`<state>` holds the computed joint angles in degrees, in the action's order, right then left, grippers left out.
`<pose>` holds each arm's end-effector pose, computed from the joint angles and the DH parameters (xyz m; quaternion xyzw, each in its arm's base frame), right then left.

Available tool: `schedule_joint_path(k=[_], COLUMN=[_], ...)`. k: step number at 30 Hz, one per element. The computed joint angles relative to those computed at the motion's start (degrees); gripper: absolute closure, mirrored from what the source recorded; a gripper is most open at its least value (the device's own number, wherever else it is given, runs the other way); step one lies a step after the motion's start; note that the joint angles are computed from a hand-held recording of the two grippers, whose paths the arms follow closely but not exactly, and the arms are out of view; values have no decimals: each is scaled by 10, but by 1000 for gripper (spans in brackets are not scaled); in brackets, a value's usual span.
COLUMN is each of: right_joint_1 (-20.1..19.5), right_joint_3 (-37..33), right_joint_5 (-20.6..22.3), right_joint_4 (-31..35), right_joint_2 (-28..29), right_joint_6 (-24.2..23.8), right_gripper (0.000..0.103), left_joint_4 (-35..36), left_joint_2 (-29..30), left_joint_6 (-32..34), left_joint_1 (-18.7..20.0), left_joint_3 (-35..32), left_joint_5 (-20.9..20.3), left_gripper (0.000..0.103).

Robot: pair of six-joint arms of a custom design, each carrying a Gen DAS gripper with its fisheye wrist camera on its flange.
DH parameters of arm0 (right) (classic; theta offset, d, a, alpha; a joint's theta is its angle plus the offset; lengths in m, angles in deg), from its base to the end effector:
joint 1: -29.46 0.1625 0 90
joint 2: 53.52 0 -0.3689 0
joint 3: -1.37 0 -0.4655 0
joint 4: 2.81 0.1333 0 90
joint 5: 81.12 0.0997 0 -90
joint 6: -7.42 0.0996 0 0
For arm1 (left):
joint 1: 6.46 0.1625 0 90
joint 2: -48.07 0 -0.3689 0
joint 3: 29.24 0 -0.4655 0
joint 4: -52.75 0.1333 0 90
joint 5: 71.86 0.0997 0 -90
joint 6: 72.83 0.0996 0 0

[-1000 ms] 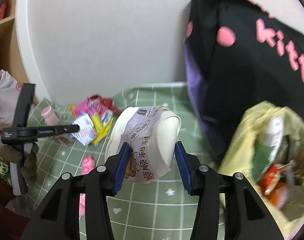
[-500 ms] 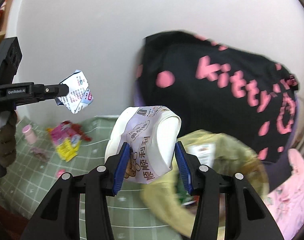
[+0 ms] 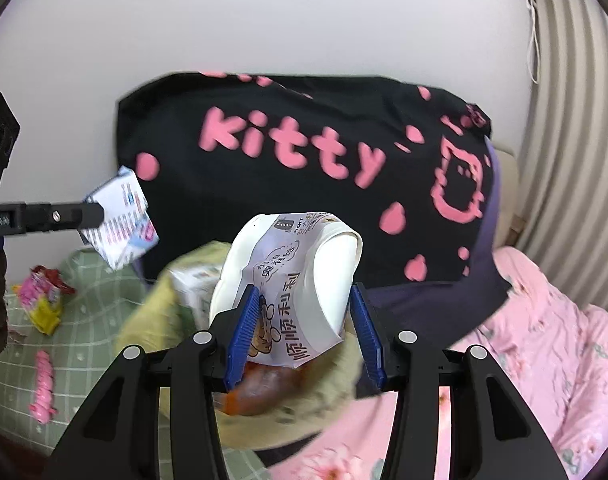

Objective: Collect trash
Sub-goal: 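Carry the cup package and blue-white carton over the yellow bin with both tools, then open both tools to drop the package and carton into the bin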

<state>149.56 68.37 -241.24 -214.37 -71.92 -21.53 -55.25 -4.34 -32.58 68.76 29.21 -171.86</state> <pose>0.3951 -0.6026 0.0152 0.0272 -0.7410 0.4913 0.4570 -0.0934 -0.8087 0.3305 -0.4658 -0.8745 0.1203 0.0617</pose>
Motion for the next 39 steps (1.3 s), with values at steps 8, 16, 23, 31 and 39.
schedule_joint_path(k=[8, 16, 23, 31, 39], right_joint_1=[-26, -54, -64, -63, -67], right_joint_3=[78, 107, 97, 84, 64], right_joint_5=[16, 62, 74, 76, 82], right_joint_4=[81, 168, 192, 209, 228], right_joint_2=[-50, -69, -65, -56, -43], right_joint_6=[87, 133, 138, 148, 175], right_gripper=[59, 59, 59, 59, 59], left_joint_4=[-63, -58, -57, 18, 73], left_joint_2=[43, 76, 85, 102, 110], left_joint_6=[33, 43, 46, 6, -4], left_joint_1=[-23, -23, -17, -1, 4], left_joint_3=[39, 33, 17, -46, -78], left_joint_5=[116, 159, 165, 117, 85], left_gripper=[86, 87, 87, 86, 84])
